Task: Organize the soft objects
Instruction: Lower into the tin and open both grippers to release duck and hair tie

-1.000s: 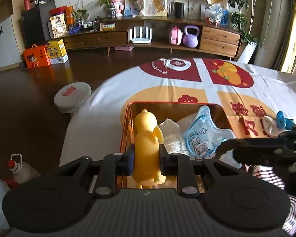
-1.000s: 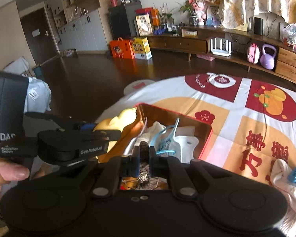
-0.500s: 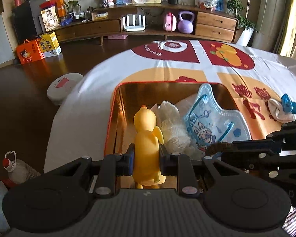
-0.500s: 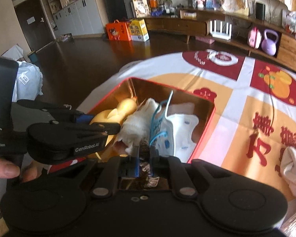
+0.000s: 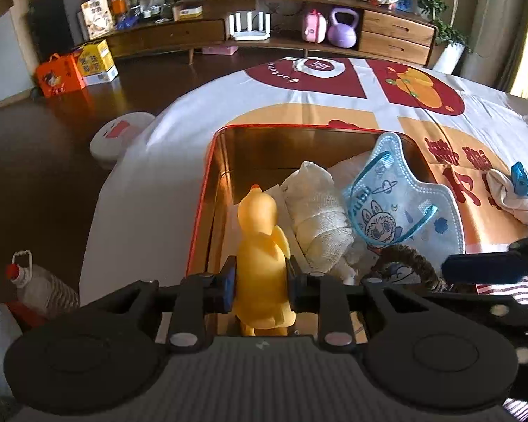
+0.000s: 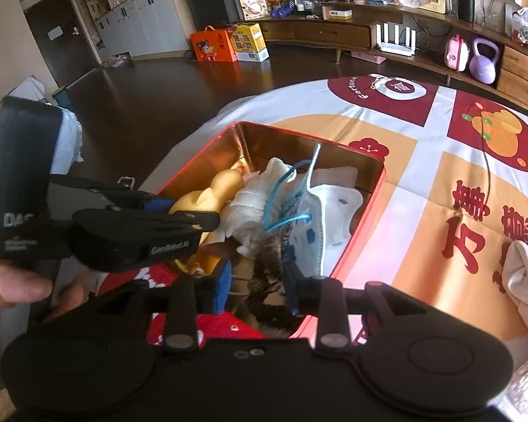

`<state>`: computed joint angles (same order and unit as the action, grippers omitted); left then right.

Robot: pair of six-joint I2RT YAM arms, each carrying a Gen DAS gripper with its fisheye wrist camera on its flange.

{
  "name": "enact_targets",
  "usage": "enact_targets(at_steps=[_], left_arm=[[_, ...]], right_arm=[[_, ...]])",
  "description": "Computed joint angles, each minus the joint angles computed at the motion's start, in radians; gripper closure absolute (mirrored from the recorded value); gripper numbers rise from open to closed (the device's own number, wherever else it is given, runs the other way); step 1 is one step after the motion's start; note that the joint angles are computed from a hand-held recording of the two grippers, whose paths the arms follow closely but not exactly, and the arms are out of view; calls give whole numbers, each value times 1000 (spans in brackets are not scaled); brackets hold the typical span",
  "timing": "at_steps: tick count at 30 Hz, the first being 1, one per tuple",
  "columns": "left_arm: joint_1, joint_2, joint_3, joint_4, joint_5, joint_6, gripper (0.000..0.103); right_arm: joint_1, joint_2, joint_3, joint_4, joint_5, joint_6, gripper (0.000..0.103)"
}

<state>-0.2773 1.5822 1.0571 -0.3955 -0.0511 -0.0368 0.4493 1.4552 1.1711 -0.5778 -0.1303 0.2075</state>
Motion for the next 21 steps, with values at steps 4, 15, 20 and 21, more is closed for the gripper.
enact_targets(at_steps=[4,15,20,21], left_arm=[[-4,-20,-8,-22,-10,-3,74],[1,-129,-52,-32,22,-46,34],[-17,-198,-72,-53,15,-58,34],[-20,-214,-77,-55,19,-60,34]], right_arm=[[2,-41,-13,-6,3,2,64],[-21,-136,-52,-22,-3,11,57],[-43,-206,-83,-26,-13,14,48],[-49,-219,-89,-27,-14,14,43]])
